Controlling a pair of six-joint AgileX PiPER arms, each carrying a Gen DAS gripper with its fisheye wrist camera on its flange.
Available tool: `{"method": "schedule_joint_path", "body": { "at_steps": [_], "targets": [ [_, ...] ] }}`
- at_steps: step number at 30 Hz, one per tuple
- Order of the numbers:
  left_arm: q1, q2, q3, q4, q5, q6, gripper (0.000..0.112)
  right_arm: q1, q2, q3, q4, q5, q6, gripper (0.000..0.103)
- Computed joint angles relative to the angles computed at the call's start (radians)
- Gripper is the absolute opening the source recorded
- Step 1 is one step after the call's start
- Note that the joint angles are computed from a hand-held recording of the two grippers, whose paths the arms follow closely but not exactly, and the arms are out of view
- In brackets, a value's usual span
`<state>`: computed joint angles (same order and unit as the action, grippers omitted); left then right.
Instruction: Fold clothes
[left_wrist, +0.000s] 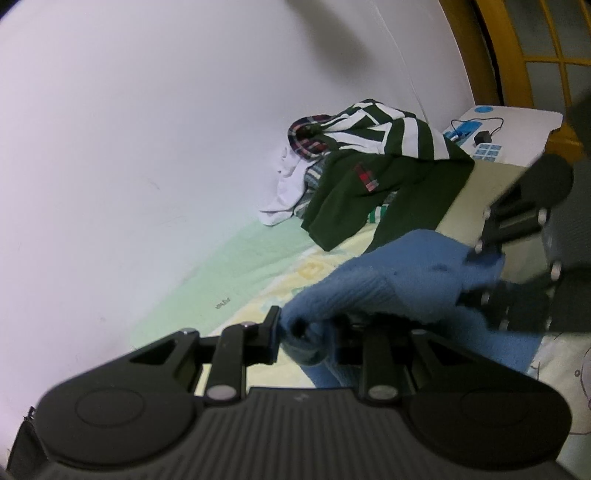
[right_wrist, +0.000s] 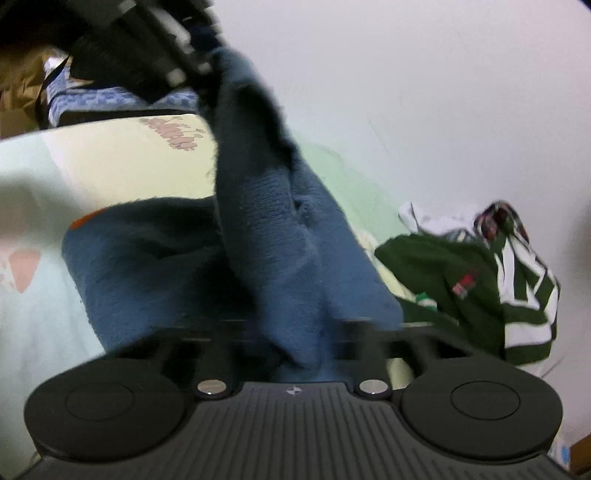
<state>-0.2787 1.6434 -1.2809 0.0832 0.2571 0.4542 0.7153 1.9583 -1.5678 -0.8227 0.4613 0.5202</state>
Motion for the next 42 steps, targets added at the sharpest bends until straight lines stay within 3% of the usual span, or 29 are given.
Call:
{"method": "schedule_joint_path", "body": {
  "at_steps": [10, 13, 16, 21, 32, 38, 42],
  "targets": [
    [-0.013, -0.112, 0.171, -0.124, 0.042, 0.155, 0.027, -0.037, -0.132, 0.034, 0.372, 0.07, -0.482, 0.017],
    [-0.017, -0.144, 0.223, -0.186, 0.077, 0.219, 0.026, -0.025, -0.147, 0.051, 0.436, 0.11, -0.591, 0.017],
    [-0.034, -0.15, 0.272, -0.145, 0.066, 0.19, 0.026, -0.005, -0.153, 0.082, 0.418, 0.13, -0.62, 0.017],
    [-0.062, -0.125, 0.325, 0.035, 0.01, 0.035, 0.025, 0.02, -0.123, 0.111, 0.365, 0.109, -0.552, 0.017],
    [-0.01, -0.139, 0.29, -0.156, 0.099, 0.257, 0.035, 0.059, -0.116, 0.116, 0.286, 0.125, -0.398, 0.018],
    [0.053, -0.194, 0.255, -0.266, 0.246, 0.404, 0.036, 0.072, -0.102, 0.113, 0.235, 0.127, -0.298, 0.02],
    [0.125, -0.238, 0.185, -0.438, 0.365, 0.544, 0.036, 0.083, -0.094, 0.121, 0.177, 0.12, -0.218, 0.021]
  ]
}}
